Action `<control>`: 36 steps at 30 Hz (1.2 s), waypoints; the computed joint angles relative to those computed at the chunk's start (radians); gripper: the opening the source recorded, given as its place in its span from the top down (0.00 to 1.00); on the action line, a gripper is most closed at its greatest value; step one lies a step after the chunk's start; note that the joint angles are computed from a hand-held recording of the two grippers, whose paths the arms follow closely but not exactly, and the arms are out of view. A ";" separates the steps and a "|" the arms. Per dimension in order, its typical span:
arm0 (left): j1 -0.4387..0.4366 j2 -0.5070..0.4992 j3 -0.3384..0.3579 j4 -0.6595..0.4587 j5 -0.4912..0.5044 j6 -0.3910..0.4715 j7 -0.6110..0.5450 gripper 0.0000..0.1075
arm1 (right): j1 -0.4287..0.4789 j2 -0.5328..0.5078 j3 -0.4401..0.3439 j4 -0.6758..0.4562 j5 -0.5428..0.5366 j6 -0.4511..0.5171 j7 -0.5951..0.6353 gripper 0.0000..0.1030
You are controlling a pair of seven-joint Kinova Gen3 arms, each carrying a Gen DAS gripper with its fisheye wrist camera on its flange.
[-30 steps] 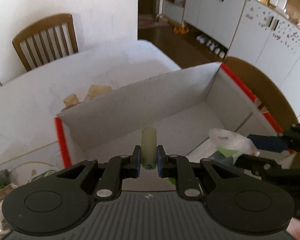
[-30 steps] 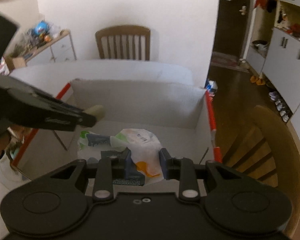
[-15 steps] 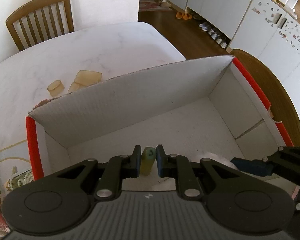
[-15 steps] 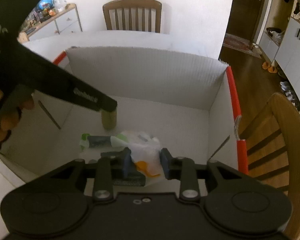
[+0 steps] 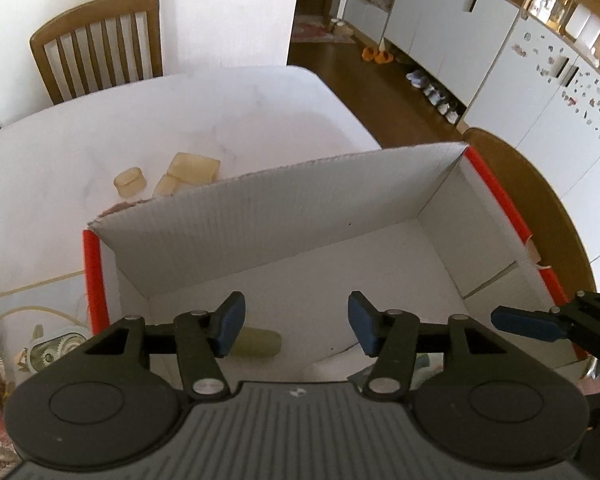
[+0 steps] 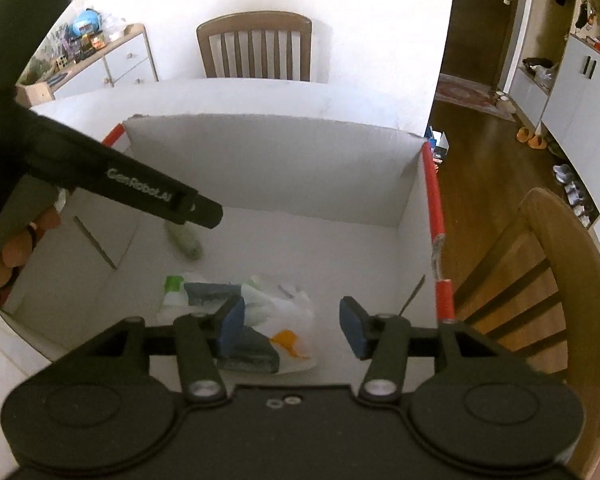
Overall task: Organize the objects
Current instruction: 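Lower both tools into the red box and open them, releasing cylinder and bag, then withdraw both tools from the box back to the clutter pile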
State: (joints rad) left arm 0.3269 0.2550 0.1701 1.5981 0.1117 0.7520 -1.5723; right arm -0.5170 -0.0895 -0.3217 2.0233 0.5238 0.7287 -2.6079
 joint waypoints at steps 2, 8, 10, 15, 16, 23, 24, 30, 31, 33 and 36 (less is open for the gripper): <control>-0.003 -0.020 0.002 0.012 0.007 -0.004 -0.005 0.48 | 0.003 -0.013 0.005 -0.001 -0.011 -0.003 0.009 0.49; -0.033 -0.091 0.010 0.073 0.059 -0.040 -0.066 0.48 | 0.016 -0.044 -0.014 -0.013 -0.025 0.008 -0.003 0.42; -0.046 -0.120 0.009 0.098 0.084 -0.054 -0.093 0.48 | 0.020 -0.055 -0.025 -0.017 -0.026 0.015 -0.007 0.41; -0.079 -0.199 -0.005 0.162 0.155 -0.072 -0.171 0.40 | 0.029 -0.079 -0.071 -0.037 -0.004 0.051 -0.063 0.37; -0.084 -0.216 -0.010 0.178 0.169 -0.078 -0.190 0.38 | 0.030 -0.081 -0.081 -0.042 0.004 0.059 -0.076 0.36; -0.118 -0.327 -0.075 0.268 0.312 -0.076 -0.382 0.31 | 0.003 -0.076 -0.164 -0.080 0.091 0.135 -0.236 0.24; -0.121 -0.343 -0.085 0.281 0.328 -0.075 -0.405 0.29 | -0.008 -0.072 -0.175 -0.086 0.108 0.152 -0.265 0.23; -0.139 -0.434 -0.142 0.348 0.359 -0.073 -0.496 0.26 | -0.097 -0.032 -0.226 -0.122 0.207 0.255 -0.451 0.15; -0.139 -0.452 -0.157 0.363 0.367 -0.076 -0.517 0.26 | -0.115 -0.017 -0.239 -0.132 0.231 0.282 -0.491 0.13; -0.134 -0.477 -0.200 0.383 0.398 -0.068 -0.581 0.26 | -0.152 0.009 -0.252 -0.149 0.267 0.327 -0.560 0.08; -0.137 -0.512 -0.251 0.412 0.433 -0.056 -0.663 0.26 | -0.210 0.042 -0.257 -0.173 0.303 0.382 -0.645 0.06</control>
